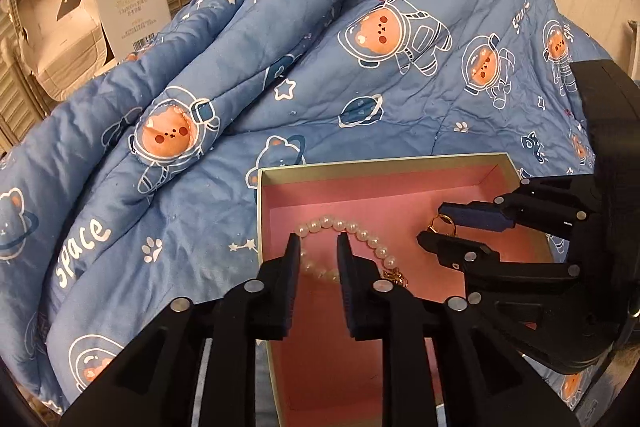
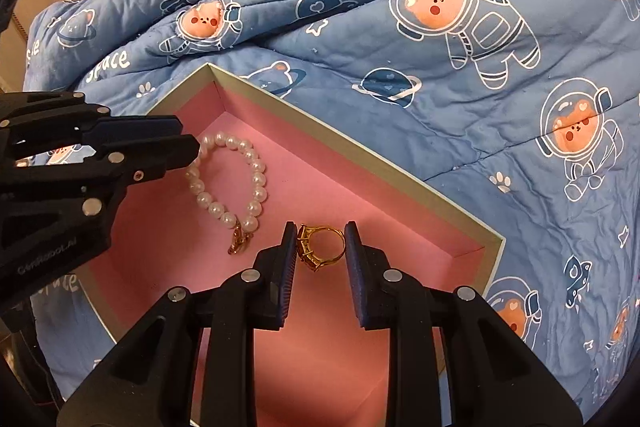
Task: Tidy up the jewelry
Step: 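Open both grippers to release bracelet and ring inside the box, then move both grippers back to the remaining jewelry beside the box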
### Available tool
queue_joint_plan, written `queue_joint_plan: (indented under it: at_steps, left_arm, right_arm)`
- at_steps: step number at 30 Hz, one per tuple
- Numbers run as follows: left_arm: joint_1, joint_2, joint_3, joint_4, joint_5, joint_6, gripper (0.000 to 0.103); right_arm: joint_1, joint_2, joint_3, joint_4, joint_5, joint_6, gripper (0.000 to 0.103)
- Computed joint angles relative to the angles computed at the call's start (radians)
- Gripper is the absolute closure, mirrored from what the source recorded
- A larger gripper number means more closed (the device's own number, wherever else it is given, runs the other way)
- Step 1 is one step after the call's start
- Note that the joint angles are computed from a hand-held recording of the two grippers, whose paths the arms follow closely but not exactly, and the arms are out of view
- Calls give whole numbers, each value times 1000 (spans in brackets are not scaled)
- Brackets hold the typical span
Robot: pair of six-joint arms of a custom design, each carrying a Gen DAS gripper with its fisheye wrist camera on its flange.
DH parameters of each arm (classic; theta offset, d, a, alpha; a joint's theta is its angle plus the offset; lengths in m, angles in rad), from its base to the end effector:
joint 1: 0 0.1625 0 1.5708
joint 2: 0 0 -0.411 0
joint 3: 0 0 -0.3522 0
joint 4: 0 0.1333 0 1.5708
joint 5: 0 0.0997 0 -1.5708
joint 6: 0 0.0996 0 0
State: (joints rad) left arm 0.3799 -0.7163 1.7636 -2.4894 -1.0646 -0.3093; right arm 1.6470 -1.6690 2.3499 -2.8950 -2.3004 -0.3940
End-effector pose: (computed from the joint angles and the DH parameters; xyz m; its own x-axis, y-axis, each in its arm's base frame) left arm -0.4655 -0.3814 0.0281 -0.5342 0.6837 -0.4971 0.7962 0.6046 -0.0241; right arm 0.0939 -0.3515 0.3502 -0.6910 0.0095 0.7227 -0.3533 0.8679 -0.3491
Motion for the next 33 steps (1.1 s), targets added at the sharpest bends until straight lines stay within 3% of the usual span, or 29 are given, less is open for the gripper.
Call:
queue_joint_plan:
  at_steps: [1, 5, 7, 9, 11, 13, 25, 28, 31, 33]
  left_arm:
    - [-8, -4, 10, -16, 18, 10, 68]
    - [-24, -31, 51, -72, 37, 49, 61]
    - [-41, -42, 76, -103, 81, 71, 50]
    - [-55, -56, 100, -131, 106, 98, 44]
    - [-65, -79, 130, -168, 110, 116, 40]
    - [-76, -98, 159, -206, 120, 122, 29]
    - [-164, -253, 405, -333, 145, 42, 7]
    - [-180, -290, 446, -319, 111, 18, 7]
    - [-202, -319, 481, -303, 83, -10, 7]
    - [-220, -336, 508, -311, 66, -25, 7]
  right_arm:
    - [-1, 8, -2, -3, -7, -4, 78]
    - [-5, 31, -13, -2, -22, -6, 78]
    - [-3, 37, -17, -1, -32, -11, 77]
    - [2, 44, -19, -2, -47, -9, 72]
    - [13, 54, -16, -19, -57, -13, 55]
    - [27, 52, 0, -66, -57, -33, 53]
    - [157, -53, 145, -234, -73, -70, 52]
    - [185, -85, 173, -240, -81, -67, 51]
    - [244, -95, 209, -271, -132, -57, 40]
    - [285, -96, 230, -300, -155, -54, 40]
